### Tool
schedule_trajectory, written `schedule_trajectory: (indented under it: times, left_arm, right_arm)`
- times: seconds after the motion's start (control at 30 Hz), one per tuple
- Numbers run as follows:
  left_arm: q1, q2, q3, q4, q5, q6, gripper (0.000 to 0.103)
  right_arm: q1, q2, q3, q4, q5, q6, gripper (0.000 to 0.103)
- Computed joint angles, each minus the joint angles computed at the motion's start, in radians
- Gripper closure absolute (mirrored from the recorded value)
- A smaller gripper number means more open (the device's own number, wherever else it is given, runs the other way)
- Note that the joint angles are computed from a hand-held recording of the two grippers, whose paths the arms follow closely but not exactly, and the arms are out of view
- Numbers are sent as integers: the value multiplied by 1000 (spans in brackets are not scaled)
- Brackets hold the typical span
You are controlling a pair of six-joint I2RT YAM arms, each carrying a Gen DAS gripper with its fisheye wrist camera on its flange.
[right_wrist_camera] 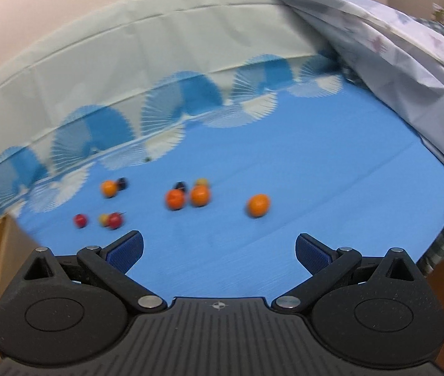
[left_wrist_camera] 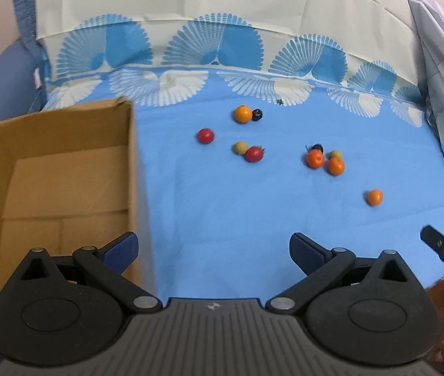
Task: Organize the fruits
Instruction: 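Reach the left tool to the yellow fruit while the right tool reaches the orange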
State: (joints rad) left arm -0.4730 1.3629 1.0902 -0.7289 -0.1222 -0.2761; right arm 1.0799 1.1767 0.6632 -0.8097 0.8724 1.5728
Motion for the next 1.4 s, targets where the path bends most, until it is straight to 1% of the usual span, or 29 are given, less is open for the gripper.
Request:
schedule_trajectory:
  times: [0.13,0.17,0.27,0.37,0.5,0.6,0.67,0.73,0.8,0.9,1.0,1.1,1.13,1.2,1.23,1.3,1.4]
  left_arm:
    - [-36,155,88,76,-39,-16,0]
    - [-40,194,115,89,-40,-20,0]
    - [-50,306,189,143,-33,-39,0]
    - [-53,427,282,175,-29,-63,0]
    - [-35,613,467,165,-7,-103,0]
    - [-21,754,630,132,-25,-135,0]
    - [-12,844,733,112,-41,-140,0]
    - [-1,945,859,63,-57,-149,0]
    - [12,1034,975,12,-65,-154,0]
    - [32,1144,1111,-43,-72,-162,0]
    - [55,1253,1258,-110,-62,-189,0]
    - [69,1375,1443,-217,-43,-199,0]
    - [74,1403,1484,-240,-29,-190,0]
    - [77,1397,1446,-214,-34,-174,0]
    - [80,1400,1439,-212,-38,-168,0]
    - [92,1422,1465,-249,-18,-170,0]
    - [111,1350,1311,-167,47,-194,0]
  right_arm:
    - [-157,-49,-100,158,-61,-150,0]
    - [-188,-49,-113,190,-75,-183,0]
    - [-314,-41,-169,345,-134,-326,0]
    - [-432,6,-213,511,-197,-468,0]
    - [-567,132,-241,725,-279,-617,1]
    - [-652,249,-247,889,-356,-709,0]
    - [-699,330,-232,967,-403,-764,0]
    - [-743,425,-211,1047,-449,-829,1]
    - [-782,515,-173,1096,-476,-876,1]
    - [-833,627,-113,1144,-520,-914,1]
    - [-861,720,-64,1199,-535,-949,1]
    - [-884,791,-11,1205,-552,-964,0]
    - [-891,808,2,1202,-557,-965,0]
    - [-875,840,5,1242,-511,-990,0]
    - [-868,852,13,1241,-497,-1007,0]
    - [-848,873,1,1289,-457,-1030,0]
    - [-848,882,-24,1348,-449,-1039,0]
